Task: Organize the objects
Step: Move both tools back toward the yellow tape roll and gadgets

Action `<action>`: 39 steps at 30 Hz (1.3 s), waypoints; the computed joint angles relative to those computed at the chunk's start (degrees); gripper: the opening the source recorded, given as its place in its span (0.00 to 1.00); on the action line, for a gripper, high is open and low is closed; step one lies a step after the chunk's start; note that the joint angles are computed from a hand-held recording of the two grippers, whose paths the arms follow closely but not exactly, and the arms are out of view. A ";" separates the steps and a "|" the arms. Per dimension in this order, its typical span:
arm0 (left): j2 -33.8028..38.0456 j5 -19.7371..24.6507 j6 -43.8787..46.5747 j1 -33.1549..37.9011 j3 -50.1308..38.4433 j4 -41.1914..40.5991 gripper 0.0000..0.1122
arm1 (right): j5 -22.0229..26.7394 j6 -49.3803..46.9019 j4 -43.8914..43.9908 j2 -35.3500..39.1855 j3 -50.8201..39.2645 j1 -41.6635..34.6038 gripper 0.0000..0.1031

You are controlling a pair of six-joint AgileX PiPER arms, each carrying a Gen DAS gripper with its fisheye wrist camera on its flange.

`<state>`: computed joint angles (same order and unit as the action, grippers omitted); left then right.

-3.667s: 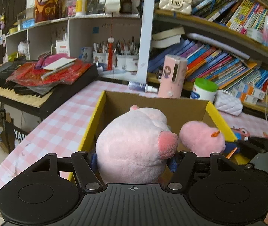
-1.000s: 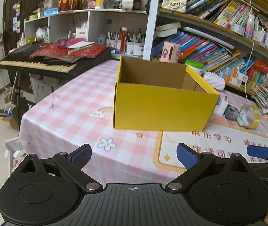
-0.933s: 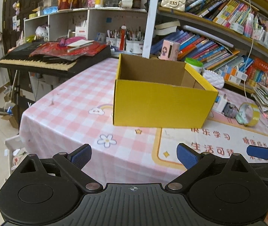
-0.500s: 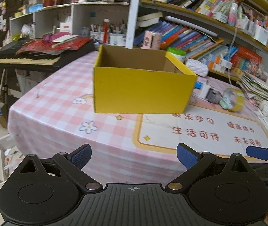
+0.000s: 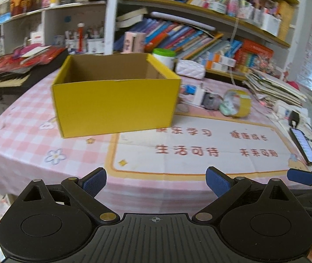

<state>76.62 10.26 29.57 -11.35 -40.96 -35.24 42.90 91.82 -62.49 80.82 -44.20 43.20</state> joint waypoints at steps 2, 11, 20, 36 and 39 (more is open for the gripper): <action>0.93 -0.21 1.12 -1.41 -0.80 -1.03 0.88 | 0.40 0.23 -0.04 -0.82 0.73 -0.92 0.93; 6.27 -1.15 -8.59 -6.78 -5.82 7.73 0.88 | -1.82 -0.97 -0.16 -2.74 2.99 -7.30 0.93; 13.08 -0.59 -36.17 -11.11 -13.47 33.27 0.88 | -10.43 -8.10 0.68 -0.57 1.48 -17.92 0.93; 26.91 5.54 -76.13 -16.68 -31.63 68.72 0.88 | -26.56 -45.29 22.05 10.15 -11.44 -37.64 0.93; 29.35 7.66 -82.11 -17.83 -35.19 74.07 0.88 | -28.56 -56.02 30.46 12.65 -14.47 -40.38 0.93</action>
